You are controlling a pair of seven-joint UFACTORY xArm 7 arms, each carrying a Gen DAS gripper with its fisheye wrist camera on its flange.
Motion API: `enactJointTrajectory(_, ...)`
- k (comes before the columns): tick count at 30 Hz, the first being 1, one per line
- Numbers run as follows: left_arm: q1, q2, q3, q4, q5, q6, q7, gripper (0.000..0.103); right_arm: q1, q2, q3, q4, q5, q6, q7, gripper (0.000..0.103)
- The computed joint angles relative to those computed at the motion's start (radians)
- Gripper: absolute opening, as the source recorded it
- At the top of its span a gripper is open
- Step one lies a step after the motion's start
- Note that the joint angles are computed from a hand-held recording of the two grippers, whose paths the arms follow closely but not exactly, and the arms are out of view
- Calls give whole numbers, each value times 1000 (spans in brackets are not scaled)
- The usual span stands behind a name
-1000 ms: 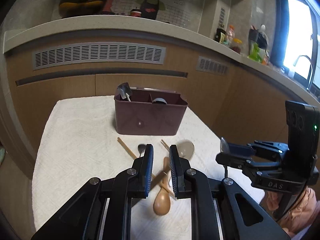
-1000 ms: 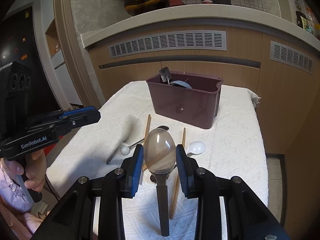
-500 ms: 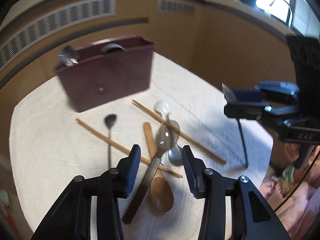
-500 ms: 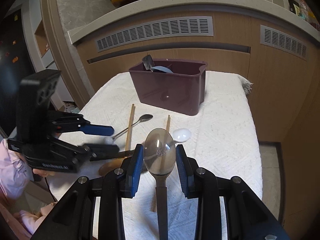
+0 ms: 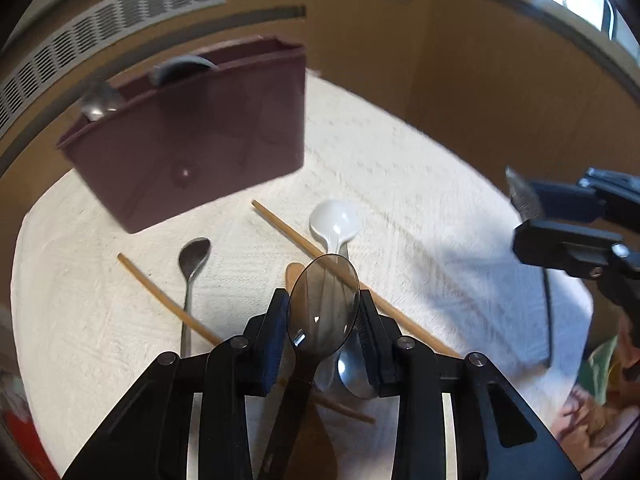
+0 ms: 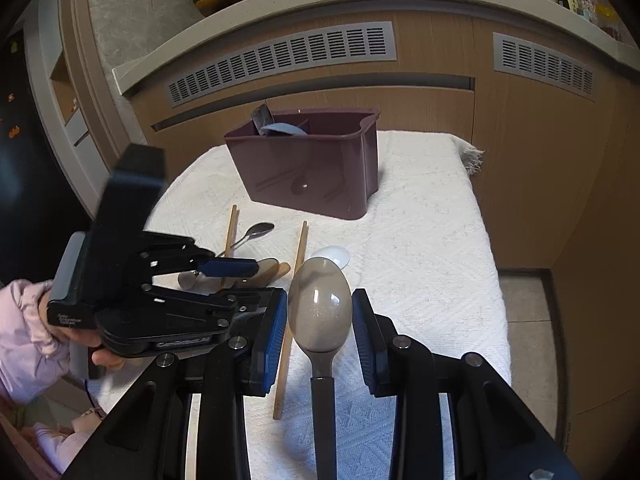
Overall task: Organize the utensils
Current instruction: 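Lift both translucent spoons over the maroon caddy and open both tools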
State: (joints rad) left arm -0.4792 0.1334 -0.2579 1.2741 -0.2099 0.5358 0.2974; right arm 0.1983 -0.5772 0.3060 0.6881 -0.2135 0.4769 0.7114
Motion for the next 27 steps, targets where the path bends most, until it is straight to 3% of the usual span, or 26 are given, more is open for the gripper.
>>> enactJointTrajectory(6, 11, -189, 15, -198, -262, -238, 66, 35, -24, -7, 23, 7, -26, -28, 30, 30)
enactJointTrajectory(9, -12, -229, 51, -211, -367, -318, 85, 35, -19, -3, 13, 12, -16, -67, 38, 30)
enactJointTrajectory(13, -56, -217, 116, -54, -618, -347, 251, 35, -35, 15, -25, 103, -10, -167, -4, 30)
enactJointTrajectory(16, -38, -130, 109, 155, -744, -370, 358, 35, -165, 70, 39, 264, -108, -208, -20, 30)
enactJointTrajectory(20, 9, 36, 59, 393, -742, -427, 388, 35, -345, 192, 156, 472, -285, -222, 26, 30)
enactJointTrajectory(23, 50, 139, 20, 515, -727, -432, 384, 35, -454, 306, 249, 598, -470, -208, 136, 30)
enactJointTrajectory(27, 76, 256, 2, 638, -650, -385, 301, 35, -452, 424, 262, 673, -587, -185, 192, 30)
